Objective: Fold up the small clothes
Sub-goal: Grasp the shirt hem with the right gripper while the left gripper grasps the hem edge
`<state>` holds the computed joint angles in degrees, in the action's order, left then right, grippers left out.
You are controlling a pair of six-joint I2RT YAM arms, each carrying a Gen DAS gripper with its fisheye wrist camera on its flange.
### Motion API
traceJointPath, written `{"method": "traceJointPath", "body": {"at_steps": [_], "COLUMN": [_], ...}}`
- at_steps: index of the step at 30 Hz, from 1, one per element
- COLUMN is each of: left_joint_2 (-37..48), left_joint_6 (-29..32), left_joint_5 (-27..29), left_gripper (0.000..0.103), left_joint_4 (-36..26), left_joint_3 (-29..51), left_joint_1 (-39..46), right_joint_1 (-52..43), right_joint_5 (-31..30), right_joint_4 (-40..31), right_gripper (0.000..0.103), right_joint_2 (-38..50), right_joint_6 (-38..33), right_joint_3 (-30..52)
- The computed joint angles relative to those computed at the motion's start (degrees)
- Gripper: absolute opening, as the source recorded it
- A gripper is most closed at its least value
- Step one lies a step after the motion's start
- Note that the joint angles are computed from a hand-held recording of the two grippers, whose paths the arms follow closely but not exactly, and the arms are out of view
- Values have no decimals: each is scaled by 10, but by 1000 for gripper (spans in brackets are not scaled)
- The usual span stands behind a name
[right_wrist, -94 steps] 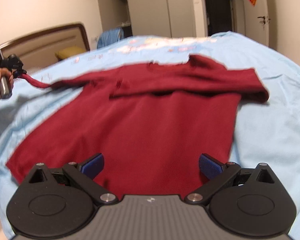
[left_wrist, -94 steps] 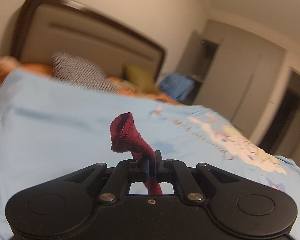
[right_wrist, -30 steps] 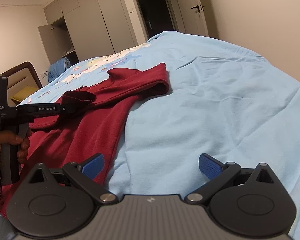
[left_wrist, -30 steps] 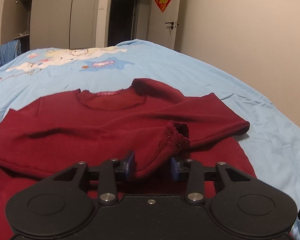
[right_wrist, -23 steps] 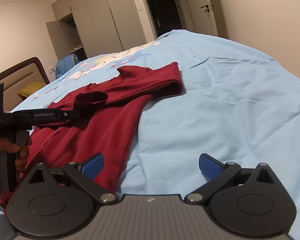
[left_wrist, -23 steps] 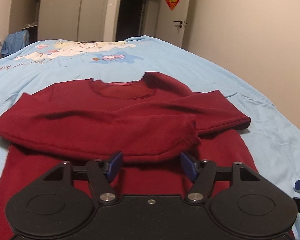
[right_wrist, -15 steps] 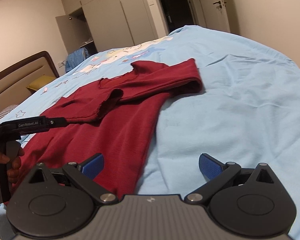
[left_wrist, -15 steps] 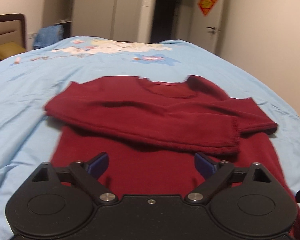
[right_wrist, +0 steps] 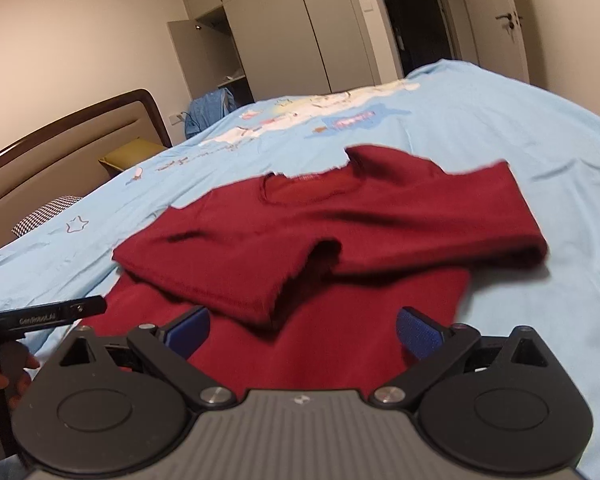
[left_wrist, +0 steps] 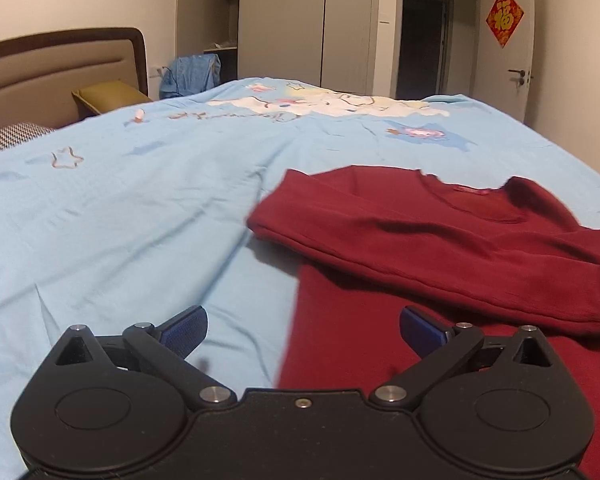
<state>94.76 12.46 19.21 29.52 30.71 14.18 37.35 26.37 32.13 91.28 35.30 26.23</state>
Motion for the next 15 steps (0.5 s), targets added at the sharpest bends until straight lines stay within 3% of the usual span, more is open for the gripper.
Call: {"method": "traceJointPath", "body": {"at_steps": [3, 8, 11, 13, 15], "left_joint_2": [48, 115, 142, 151, 159], "left_joint_6": [24, 38, 39, 38, 36], "left_joint_5": [-21, -36, -31, -27, -27], "left_gripper": [102, 100, 99, 98, 97], "left_joint_4": [-10, -41, -44, -34, -28], "left_joint_3": [56, 141, 170, 176, 182], "left_joint_1": [0, 5, 7, 8, 7], "right_joint_1": [-32, -65, -69, -72, -75], "right_joint_5": [-22, -51, -51, -52, -54], "right_joint_4": [6, -13, -31, -36, -34], "right_gripper": [94, 74, 52, 30, 20], "right_joint_2": [43, 101, 123, 131, 129], "right_joint_6": [-24, -31, -55, -74, -93], "right_joint_3": [43, 105, 133, 146, 149]}}
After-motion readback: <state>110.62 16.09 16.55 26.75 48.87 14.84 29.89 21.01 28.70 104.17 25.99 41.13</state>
